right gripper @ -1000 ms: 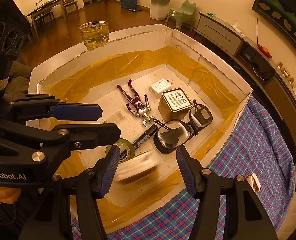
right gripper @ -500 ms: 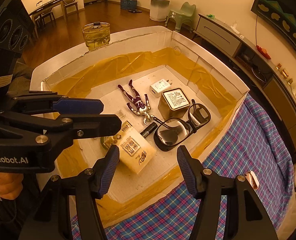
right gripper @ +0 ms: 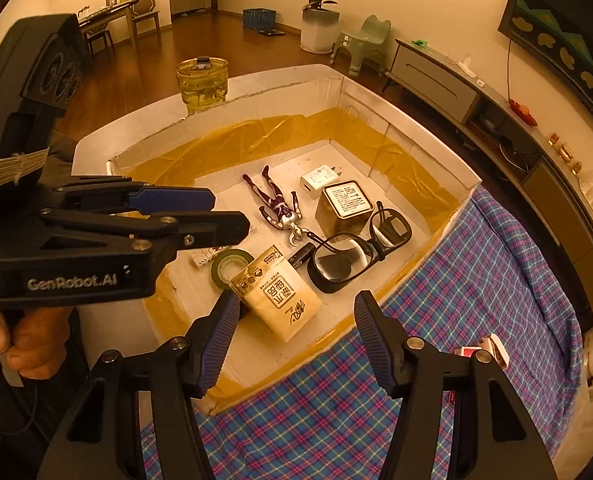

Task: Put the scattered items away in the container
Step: 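Withdraw both open tools from the box toward the stapler on the bed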

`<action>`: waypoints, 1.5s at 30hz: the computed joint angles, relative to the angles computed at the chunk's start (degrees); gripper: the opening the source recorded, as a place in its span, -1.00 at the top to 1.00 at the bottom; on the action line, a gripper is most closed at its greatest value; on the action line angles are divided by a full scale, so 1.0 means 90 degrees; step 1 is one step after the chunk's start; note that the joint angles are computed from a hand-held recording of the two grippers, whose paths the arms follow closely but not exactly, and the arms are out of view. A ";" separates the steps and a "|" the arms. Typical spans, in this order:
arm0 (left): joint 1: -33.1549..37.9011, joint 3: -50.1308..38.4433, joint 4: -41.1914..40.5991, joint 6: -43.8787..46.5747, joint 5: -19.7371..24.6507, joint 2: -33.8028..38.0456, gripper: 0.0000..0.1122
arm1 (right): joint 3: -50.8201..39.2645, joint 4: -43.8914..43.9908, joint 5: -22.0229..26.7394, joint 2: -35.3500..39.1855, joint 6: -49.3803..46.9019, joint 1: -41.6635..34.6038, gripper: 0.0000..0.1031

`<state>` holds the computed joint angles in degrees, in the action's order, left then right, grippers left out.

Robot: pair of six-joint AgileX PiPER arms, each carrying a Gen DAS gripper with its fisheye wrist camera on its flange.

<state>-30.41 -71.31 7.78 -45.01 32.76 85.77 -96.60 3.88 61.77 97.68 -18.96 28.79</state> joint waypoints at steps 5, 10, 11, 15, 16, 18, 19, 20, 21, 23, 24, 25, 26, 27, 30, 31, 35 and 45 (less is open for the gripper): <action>-0.0480 0.0382 0.1452 -0.1559 -0.0006 -0.0477 0.19 | 0.0606 0.0051 -0.0325 -0.0649 -0.0001 -0.0116 -0.19; -0.1073 0.0748 0.2601 -0.3127 0.0142 -0.0942 0.19 | 0.1445 0.0047 -0.0904 -0.1430 -0.0015 -0.0188 -0.19; -0.1207 0.0754 0.2774 -0.3352 0.0215 -0.0977 0.19 | 0.1623 0.0061 -0.1031 -0.1599 -0.0026 -0.0207 -0.19; -0.1962 0.0536 0.3519 -0.4164 0.0665 -0.0953 0.19 | 0.2306 0.0179 -0.1550 -0.2284 -0.0056 -0.0358 -0.19; -0.2186 0.0416 0.3701 -0.4303 0.0816 -0.0893 0.19 | 0.2500 0.0279 -0.1700 -0.2500 -0.0082 -0.0454 -0.19; -0.2648 0.0131 0.4029 -0.4477 0.1099 -0.0722 0.19 | 0.2808 0.0719 -0.1901 -0.2863 -0.0314 -0.0774 -0.19; -0.2831 -0.0019 0.4115 -0.4482 0.1199 -0.0616 0.19 | 0.2966 0.1055 -0.1964 -0.3059 -0.0509 -0.1024 -0.19; -0.3000 -0.0204 0.4144 -0.4408 0.1269 -0.0477 0.19 | 0.3073 0.1360 -0.1974 -0.3199 -0.0697 -0.1267 -0.19; -0.3142 -0.0384 0.4130 -0.4300 0.1319 -0.0342 0.19 | 0.3180 0.1769 -0.1926 -0.3333 -0.0981 -0.1595 -0.19; -0.3352 -0.0761 0.4031 -0.4044 0.1398 -0.0057 0.19 | 0.3377 0.2566 -0.1773 -0.3540 -0.1566 -0.2332 -0.19; -0.3417 -0.0989 0.3917 -0.3850 0.1414 0.0122 0.19 | 0.3439 0.2840 -0.1682 -0.3586 -0.1792 -0.2636 -0.19; -0.3462 -0.1220 0.3777 -0.3637 0.1427 0.0307 0.18 | 0.3497 0.3134 -0.1561 -0.3598 -0.2062 -0.3005 -0.19; -0.3500 -0.1464 0.3644 -0.3445 0.1470 0.0499 0.18 | 0.3544 0.3363 -0.1458 -0.3579 -0.2287 -0.3338 -0.19; -0.3526 -0.1755 0.3482 -0.3249 0.1525 0.0731 0.18 | 0.3572 0.3535 -0.1350 -0.3536 -0.2470 -0.3618 -0.19; -0.3489 -0.2448 0.2973 -0.2733 0.1555 0.1319 0.16 | 0.3568 0.3901 -0.1044 -0.3152 -0.2863 -0.4383 -0.19; -0.3480 -0.2660 0.2856 -0.2612 0.1595 0.1497 0.15 | 0.3542 0.4000 -0.0949 -0.2961 -0.2961 -0.4609 -0.19; -0.3308 -0.3584 0.2266 -0.1988 0.1710 0.2245 0.14 | 0.3245 0.4244 -0.0566 -0.2072 -0.3062 -0.5285 -0.19; -0.2720 -0.5670 0.0865 -0.1053 0.1962 0.4080 0.14 | 0.1204 0.4417 0.0114 0.0559 -0.1969 -0.5729 0.09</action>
